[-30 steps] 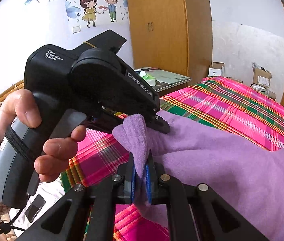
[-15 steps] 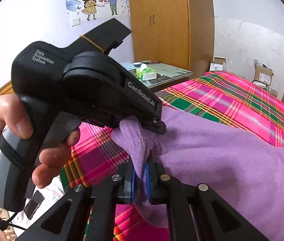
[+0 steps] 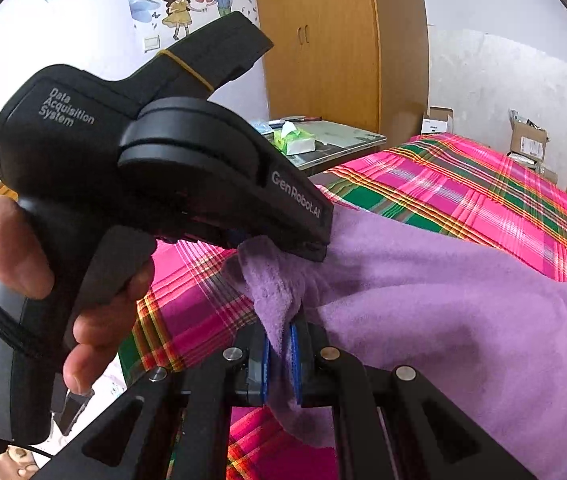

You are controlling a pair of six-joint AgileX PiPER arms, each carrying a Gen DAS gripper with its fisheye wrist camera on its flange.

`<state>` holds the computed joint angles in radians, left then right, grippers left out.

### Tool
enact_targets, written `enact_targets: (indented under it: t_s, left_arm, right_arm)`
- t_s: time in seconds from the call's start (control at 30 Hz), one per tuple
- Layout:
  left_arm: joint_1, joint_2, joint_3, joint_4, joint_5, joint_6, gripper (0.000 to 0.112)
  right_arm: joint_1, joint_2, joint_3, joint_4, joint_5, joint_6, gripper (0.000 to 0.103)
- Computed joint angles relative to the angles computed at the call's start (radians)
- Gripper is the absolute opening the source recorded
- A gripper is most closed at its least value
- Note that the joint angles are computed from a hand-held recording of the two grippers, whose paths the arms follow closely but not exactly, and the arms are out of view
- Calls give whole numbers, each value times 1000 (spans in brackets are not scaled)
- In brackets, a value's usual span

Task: Fold clothes

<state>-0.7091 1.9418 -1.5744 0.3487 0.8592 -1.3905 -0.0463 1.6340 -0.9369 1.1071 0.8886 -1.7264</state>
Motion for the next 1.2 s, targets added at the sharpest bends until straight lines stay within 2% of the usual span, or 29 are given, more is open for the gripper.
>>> enact_targets:
  t_s: [0.27,0.37,0.6,0.67,0.83,1.2]
  left_arm:
    - [-32,79,-148,33,182,63,37]
    - [-26,72,-130,28,160,42,37]
    - [13,16,-26,-50,17,49,37]
    - [22,11,-25,-74,3,75,34]
    - [13,26,-76,-76,30,95,26]
    - [-1,49,-170,-96,85,132,26]
  right_arm:
    - [3,16,-12,-10,4,17,8]
    - [-4,13,-10,-8,9,16,8]
    - [-26,12,-8,8,29,2,8]
    - [-30,7,-4,15,32,-5,8]
    - [-49,2,-4,32,50,-22,8]
    - [-121,-6,-14,67,112,-41,8]
